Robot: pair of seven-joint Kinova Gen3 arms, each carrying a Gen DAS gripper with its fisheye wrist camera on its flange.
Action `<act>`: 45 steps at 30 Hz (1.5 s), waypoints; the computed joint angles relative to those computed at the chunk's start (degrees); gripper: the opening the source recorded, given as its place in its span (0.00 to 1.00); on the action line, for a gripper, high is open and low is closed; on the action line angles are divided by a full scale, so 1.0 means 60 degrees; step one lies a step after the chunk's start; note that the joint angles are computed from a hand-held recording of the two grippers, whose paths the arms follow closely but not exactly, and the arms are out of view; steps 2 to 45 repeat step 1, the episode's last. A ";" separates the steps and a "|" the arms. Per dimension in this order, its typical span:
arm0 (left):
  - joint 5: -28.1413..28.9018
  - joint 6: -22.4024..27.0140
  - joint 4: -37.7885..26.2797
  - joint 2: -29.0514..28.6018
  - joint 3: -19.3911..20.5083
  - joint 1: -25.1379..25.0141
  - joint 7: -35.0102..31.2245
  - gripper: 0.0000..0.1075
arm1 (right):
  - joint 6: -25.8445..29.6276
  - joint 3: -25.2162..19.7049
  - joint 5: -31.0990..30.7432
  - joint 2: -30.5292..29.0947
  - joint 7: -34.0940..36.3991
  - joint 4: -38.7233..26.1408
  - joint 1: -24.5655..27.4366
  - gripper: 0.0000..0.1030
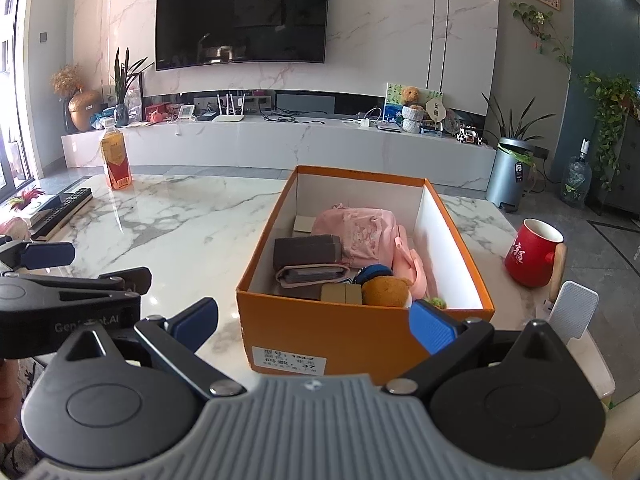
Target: Organize objects
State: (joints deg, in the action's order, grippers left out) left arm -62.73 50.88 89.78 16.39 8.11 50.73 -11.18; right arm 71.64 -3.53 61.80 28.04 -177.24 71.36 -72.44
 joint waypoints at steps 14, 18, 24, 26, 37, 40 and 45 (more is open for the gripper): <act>0.0006 -0.0006 -0.0006 0.0008 0.0001 -0.0011 -0.0023 0.87 | -0.0003 -0.0003 -0.0031 -0.0008 -0.0023 0.0003 0.0013 0.99; 0.0006 -0.0006 -0.0006 0.0008 0.0001 -0.0011 -0.0023 0.87 | -0.0003 -0.0003 -0.0031 -0.0008 -0.0023 0.0003 0.0013 0.99; 0.0006 -0.0006 -0.0006 0.0008 0.0001 -0.0011 -0.0023 0.87 | -0.0003 -0.0003 -0.0031 -0.0008 -0.0023 0.0003 0.0013 0.99; 0.0006 -0.0006 -0.0006 0.0008 0.0001 -0.0011 -0.0023 0.87 | -0.0003 -0.0003 -0.0031 -0.0008 -0.0023 0.0003 0.0013 0.99; 0.0006 -0.0006 -0.0006 0.0008 0.0001 -0.0011 -0.0023 0.87 | -0.0003 -0.0003 -0.0031 -0.0008 -0.0023 0.0003 0.0013 0.99; 0.0006 -0.0006 -0.0006 0.0008 0.0001 -0.0011 -0.0023 0.87 | -0.0003 -0.0003 -0.0031 -0.0008 -0.0023 0.0003 0.0013 0.99; 0.0006 -0.0006 -0.0006 0.0008 0.0001 -0.0011 -0.0023 0.87 | -0.0003 -0.0003 -0.0031 -0.0008 -0.0023 0.0003 0.0013 0.99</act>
